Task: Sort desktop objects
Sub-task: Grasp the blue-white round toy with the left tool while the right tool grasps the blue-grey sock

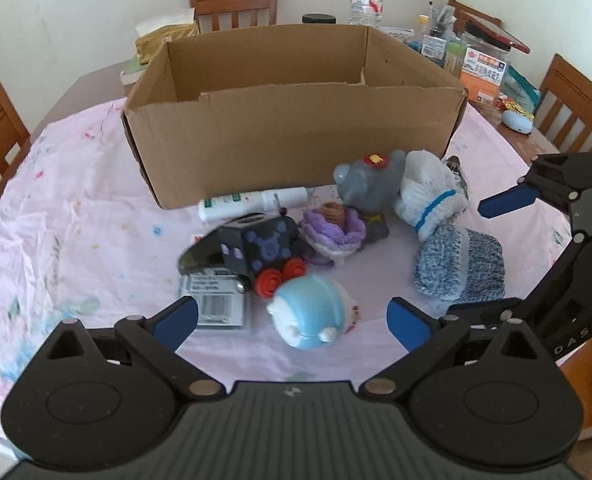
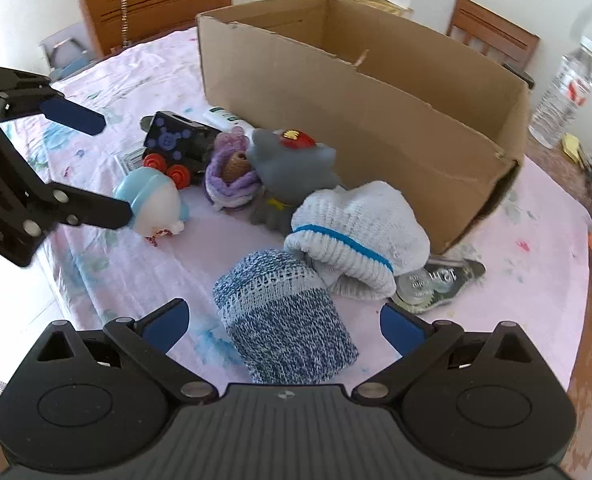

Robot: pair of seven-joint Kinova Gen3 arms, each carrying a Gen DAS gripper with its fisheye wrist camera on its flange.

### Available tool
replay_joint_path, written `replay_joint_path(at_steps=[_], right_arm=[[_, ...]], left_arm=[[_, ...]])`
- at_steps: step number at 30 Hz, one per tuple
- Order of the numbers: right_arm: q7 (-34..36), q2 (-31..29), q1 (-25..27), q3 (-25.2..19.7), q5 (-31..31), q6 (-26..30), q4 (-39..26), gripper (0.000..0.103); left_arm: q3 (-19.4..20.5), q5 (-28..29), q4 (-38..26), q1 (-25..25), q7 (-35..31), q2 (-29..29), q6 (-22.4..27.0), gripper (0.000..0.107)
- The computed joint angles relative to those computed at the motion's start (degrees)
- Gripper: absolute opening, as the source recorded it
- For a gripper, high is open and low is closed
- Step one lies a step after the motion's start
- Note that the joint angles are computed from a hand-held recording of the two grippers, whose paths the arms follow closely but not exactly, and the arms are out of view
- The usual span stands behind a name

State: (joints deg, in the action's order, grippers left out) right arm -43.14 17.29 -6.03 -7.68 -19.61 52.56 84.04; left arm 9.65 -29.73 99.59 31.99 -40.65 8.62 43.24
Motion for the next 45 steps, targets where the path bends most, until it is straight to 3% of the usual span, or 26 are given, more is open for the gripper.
replay_joint_path(at_steps=[10,14,22,34,45], right_arm=[[9.27,2.44,3.05,-1.26,-3.38,4.45,-2.92,0.103],[12.64,3.18,4.22,-1.36,-4.87,6.55,-4.01,0.103],[15.71,4.94,5.36,-1.11,-6.72,9.54,-6.15,0.1],[19.82,6.86,5.75,-1.5,-6.77,12.13,-8.56,0.083],[22.42,8.2,5.95,-1.53,-6.58,14.45,-10.64,0.065]], left_arm=[[-1.17,-7.94,-2.61,6.36,14.64,3.96,4.78,0.095],[-1.49,-8.99,-4.0,7.65,17.02,5.42,6.64,0.082],[-2.31,-9.28,-5.54,9.25,19.48,7.47,8.76,0.071],[-3.22,-9.56,-6.65,10.14,22.51,9.0,10.46,0.066],[-3.35,-8.58,-7.15,10.02,22.83,9.24,10.28,0.053]])
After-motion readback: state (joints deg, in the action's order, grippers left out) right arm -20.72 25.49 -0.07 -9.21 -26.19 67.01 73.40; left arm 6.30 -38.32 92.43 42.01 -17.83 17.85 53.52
